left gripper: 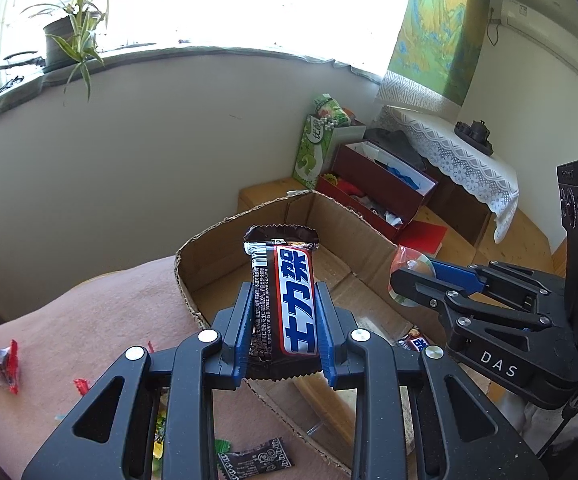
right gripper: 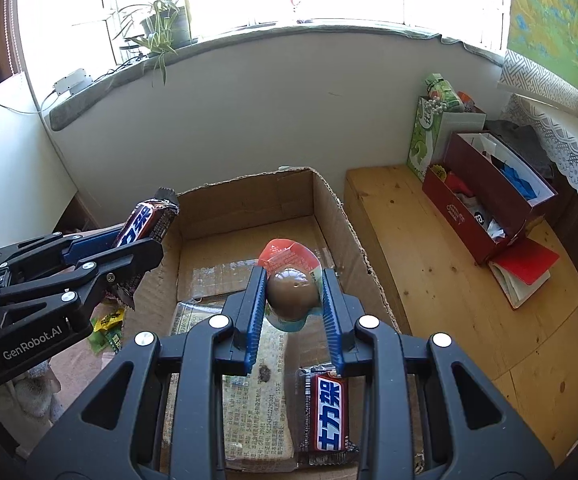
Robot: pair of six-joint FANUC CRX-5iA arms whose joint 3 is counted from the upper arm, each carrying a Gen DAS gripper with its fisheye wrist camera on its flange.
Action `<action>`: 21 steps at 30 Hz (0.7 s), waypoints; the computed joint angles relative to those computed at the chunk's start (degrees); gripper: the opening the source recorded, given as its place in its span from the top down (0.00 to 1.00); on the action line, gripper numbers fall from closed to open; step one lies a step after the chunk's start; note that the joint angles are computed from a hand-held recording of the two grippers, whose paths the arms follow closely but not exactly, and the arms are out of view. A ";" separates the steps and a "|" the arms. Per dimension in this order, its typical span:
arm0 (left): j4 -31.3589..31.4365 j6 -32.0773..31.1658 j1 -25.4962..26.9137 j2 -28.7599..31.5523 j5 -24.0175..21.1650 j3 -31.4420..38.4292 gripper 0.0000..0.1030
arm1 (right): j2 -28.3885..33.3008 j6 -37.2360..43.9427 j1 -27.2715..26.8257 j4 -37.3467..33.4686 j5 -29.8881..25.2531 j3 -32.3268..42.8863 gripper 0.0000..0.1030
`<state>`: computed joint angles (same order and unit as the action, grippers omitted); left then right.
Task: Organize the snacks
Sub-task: 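Carry the egg pack with the right gripper into the box while the left lifts its Snickers bar, then open the right gripper over the box while the left lowers and releases its Snickers bar there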
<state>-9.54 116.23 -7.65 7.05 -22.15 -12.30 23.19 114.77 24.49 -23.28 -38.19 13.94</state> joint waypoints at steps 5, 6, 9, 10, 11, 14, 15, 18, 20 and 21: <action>0.11 -0.05 0.00 0.41 -0.36 0.33 0.74 | 1.04 -0.44 -0.26 0.27 -0.56 0.87 0.73; 0.09 -0.22 -0.03 0.49 -0.51 0.47 0.74 | 1.21 -0.50 -0.32 0.24 -0.73 1.03 0.72; -0.82 0.51 -0.29 0.68 -1.09 1.11 0.74 | 1.36 -0.62 -0.34 0.30 -0.95 1.14 0.72; -0.54 0.32 -0.26 0.75 -1.00 1.12 0.74 | 1.38 -0.71 -0.34 0.37 -0.80 1.11 0.72; -0.67 0.51 -0.27 0.72 -1.02 1.09 0.74 | 1.28 -0.90 -0.29 0.46 -0.53 0.93 0.72; -1.66 1.50 -0.38 0.61 -1.22 1.28 0.74 | 1.13 -1.03 -0.30 0.36 -0.34 0.69 0.72; -1.69 1.61 -0.36 0.52 -1.17 1.27 0.74 | 1.13 -1.12 -0.31 0.39 -0.35 0.67 0.72; -2.68 2.64 -0.60 0.43 -1.51 1.74 0.72 | 1.11 -1.81 -0.18 0.95 -0.26 0.45 0.71; -2.77 2.68 -0.65 0.32 -1.55 1.76 0.72 | 0.87 -2.30 -0.07 1.29 0.15 0.05 0.65; -2.86 2.74 -0.67 0.24 -1.50 1.71 0.71 | 0.72 -2.37 -0.05 1.33 0.50 -0.20 0.57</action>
